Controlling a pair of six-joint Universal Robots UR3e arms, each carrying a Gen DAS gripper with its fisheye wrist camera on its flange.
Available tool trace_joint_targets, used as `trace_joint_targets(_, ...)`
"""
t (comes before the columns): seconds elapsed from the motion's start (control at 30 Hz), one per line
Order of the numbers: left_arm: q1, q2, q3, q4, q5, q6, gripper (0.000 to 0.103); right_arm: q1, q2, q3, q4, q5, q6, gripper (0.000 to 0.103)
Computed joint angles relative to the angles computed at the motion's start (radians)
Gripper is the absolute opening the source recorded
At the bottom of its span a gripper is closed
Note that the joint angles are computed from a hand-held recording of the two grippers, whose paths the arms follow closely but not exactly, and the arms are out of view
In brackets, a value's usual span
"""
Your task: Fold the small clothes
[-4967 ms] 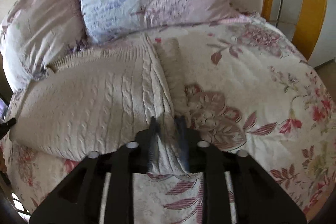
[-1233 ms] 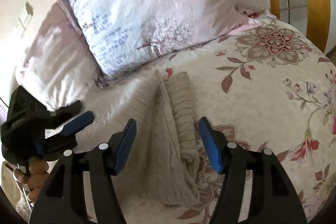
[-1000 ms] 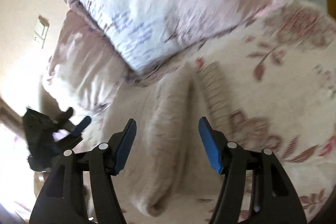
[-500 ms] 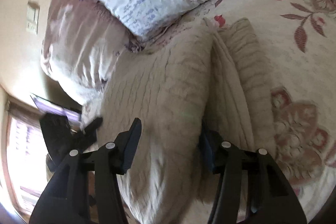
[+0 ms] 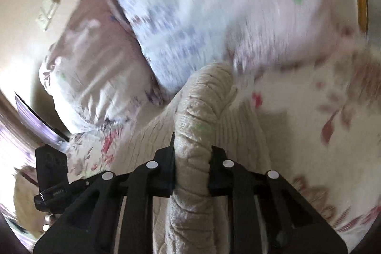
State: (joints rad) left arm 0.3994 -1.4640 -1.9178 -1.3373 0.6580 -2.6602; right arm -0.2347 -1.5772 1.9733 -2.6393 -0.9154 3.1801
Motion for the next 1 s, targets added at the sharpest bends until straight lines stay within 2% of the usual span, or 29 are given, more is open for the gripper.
trace_joint_targets(0.17,-0.012,0.013,-0.006,0.011,0.015,0.006,0.069,0.018,-0.018,-0.007,0.010,-0.103,-0.020,0.019)
trace_joint_targets(0.37,-0.037,0.030,-0.026,0.032,0.023,0.016,0.069,-0.034,-0.072,0.048,-0.042,-0.070,-0.008,0.019)
trace_joint_targets(0.43,-0.042,0.034,-0.033,0.038,0.022,0.019,0.069,-0.039,-0.054,0.038,-0.026,-0.091,-0.006,0.019)
trace_joint_targets(0.57,-0.056,0.042,-0.051,0.071,0.030,0.014,0.069,-0.078,-0.048,0.086,-0.060,-0.062,0.001,0.019)
trace_joint_targets(0.63,-0.066,0.036,-0.047,0.080,0.035,0.004,0.069,-0.061,-0.005,0.065,-0.043,-0.094,-0.004,0.020)
trace_joint_targets(0.73,-0.070,0.038,-0.039,0.057,0.034,0.010,0.069,-0.043,0.066,0.002,0.057,-0.150,-0.001,0.032)
trace_joint_targets(0.8,-0.062,0.052,-0.040,0.039,0.033,0.024,0.069,-0.096,0.029,0.054,0.052,-0.099,0.017,0.043)
trace_joint_targets(0.87,-0.052,0.062,-0.032,0.005,0.030,0.044,0.069,-0.151,-0.048,0.113,0.063,-0.057,0.001,0.049)
trace_joint_targets(1.0,-0.028,0.084,-0.031,-0.065,0.019,0.086,0.069,-0.274,-0.224,0.210,0.223,0.058,-0.108,0.049)
